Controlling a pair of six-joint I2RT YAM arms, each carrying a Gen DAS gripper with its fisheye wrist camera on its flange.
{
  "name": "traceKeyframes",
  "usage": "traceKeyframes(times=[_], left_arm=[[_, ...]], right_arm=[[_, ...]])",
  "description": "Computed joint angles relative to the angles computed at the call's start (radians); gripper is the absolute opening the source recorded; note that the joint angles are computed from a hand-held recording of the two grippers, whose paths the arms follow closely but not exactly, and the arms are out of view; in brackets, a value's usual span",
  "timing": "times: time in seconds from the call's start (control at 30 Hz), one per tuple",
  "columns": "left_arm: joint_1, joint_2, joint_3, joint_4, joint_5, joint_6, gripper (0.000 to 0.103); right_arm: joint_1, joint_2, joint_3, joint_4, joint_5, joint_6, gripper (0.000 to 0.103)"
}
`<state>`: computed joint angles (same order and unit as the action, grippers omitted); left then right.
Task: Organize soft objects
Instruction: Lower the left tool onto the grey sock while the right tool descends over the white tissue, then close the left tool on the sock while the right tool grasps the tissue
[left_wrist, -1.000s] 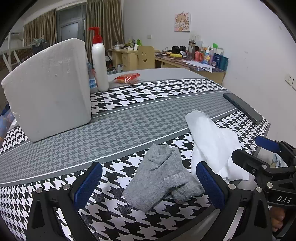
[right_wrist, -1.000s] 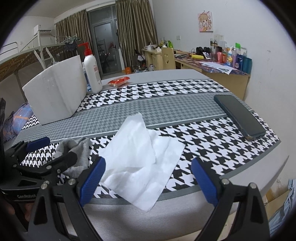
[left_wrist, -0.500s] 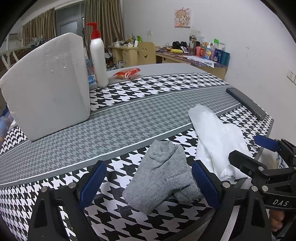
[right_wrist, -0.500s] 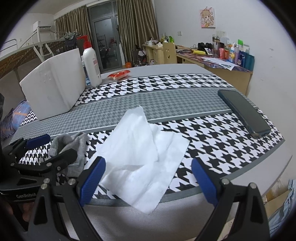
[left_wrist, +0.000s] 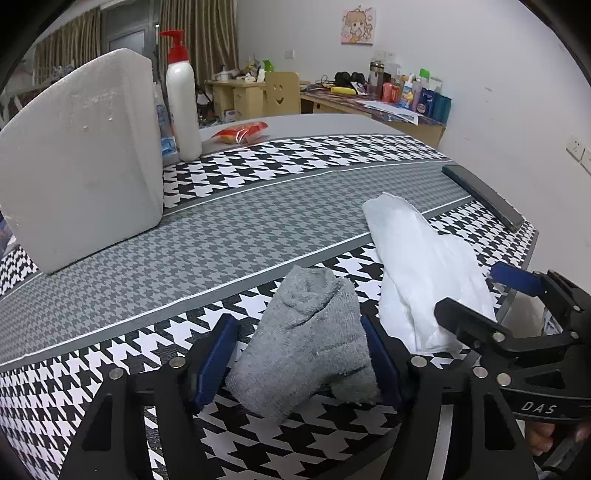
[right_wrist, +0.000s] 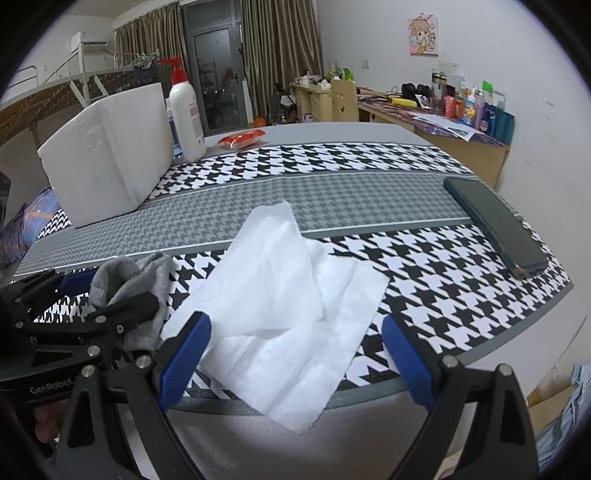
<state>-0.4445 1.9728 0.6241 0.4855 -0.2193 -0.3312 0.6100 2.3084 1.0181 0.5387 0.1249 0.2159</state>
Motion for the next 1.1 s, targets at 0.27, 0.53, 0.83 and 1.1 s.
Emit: traceKeyframes(times=[0.27,0.53,0.83,1.1], left_arm=[[0.000,-0.007,-0.010,0.010,0.010,-0.001,0.044],[0.004,-0.012,-0.025,0.034,0.021,0.004,0.024],[0.001,-0.020,-0.035,0.039,0.019,0.005,0.021],[-0.001,-0.043,-0.063,0.057,0.013,0.011,0.020]], right_arm=[[0.006,0.014,0.017,-0.018,0.005,-0.002,0.096],[0.023,0.017,0.024,-0.031,0.043,-0.012,0.094],[0.033,0.011,0.031,-0.051,0.061,-0.013,0.084],[0.049,-0.002,0.021,-0.047,0.043,-0.033,0.045]])
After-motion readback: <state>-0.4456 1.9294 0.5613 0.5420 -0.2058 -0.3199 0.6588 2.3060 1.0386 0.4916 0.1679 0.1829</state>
